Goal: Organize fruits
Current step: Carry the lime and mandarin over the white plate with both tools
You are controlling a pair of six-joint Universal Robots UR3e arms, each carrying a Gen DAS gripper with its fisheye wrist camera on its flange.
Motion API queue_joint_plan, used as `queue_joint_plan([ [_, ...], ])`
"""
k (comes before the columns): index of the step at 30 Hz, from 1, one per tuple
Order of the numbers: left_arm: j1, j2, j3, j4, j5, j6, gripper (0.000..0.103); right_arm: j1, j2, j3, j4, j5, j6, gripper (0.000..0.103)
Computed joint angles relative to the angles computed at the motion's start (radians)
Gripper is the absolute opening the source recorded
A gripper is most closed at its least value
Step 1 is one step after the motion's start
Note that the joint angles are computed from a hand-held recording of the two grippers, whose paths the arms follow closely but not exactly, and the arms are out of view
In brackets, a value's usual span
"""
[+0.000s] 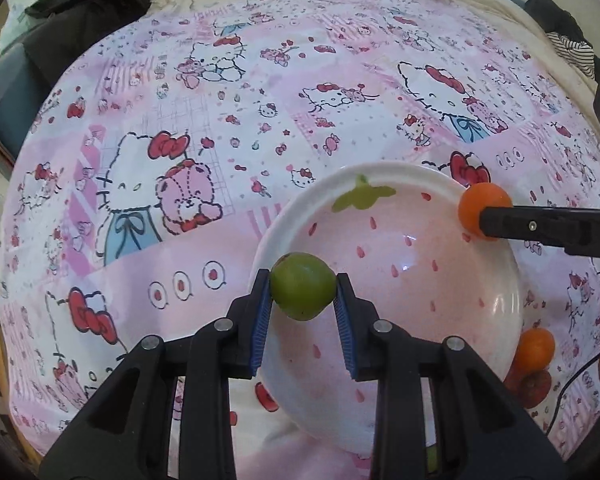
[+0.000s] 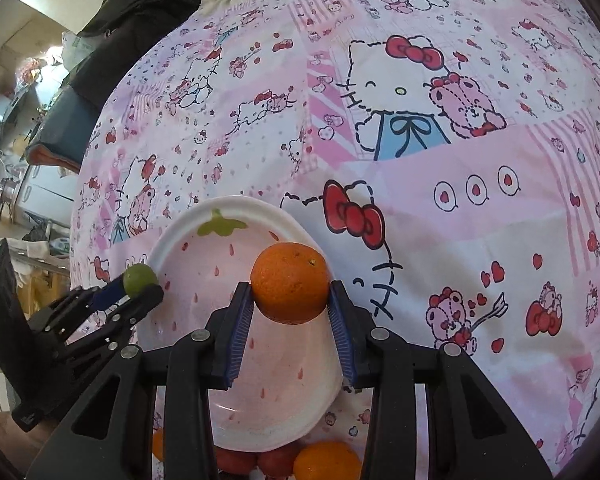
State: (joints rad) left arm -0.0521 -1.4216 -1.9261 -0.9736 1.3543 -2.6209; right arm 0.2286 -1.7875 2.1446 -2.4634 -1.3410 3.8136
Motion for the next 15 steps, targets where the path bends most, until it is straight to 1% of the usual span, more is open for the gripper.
queue_joint_plan([
  [3,0.004,0.013,-0.024,0.046,-0.005,-0.003,0.027,-0.008,-0.009,0.006,0.004,0.008,0.002,0.041],
  [6,0.009,0.004,-0.013,0.026,-0.011,-0.001,0.027,0.003,0.0,0.0,0.004,-0.001,0.008,0.042],
  [9,0.002,-0.004,-0.006,0.017,0.003,-0.007,0.027,0.016,0.018,-0.017,0.006,-0.009,0.015,0.043],
  [13,-0.016,0.005,-0.027,0.044,0.026,0.019,0.028,0.028,0.03,-0.026,0.01,-0.019,0.011,0.043],
  [15,-0.021,0.001,-0.025,0.037,0.035,0.018,0.028,0.042,0.044,-0.046,0.021,-0.038,0.01,0.043],
])
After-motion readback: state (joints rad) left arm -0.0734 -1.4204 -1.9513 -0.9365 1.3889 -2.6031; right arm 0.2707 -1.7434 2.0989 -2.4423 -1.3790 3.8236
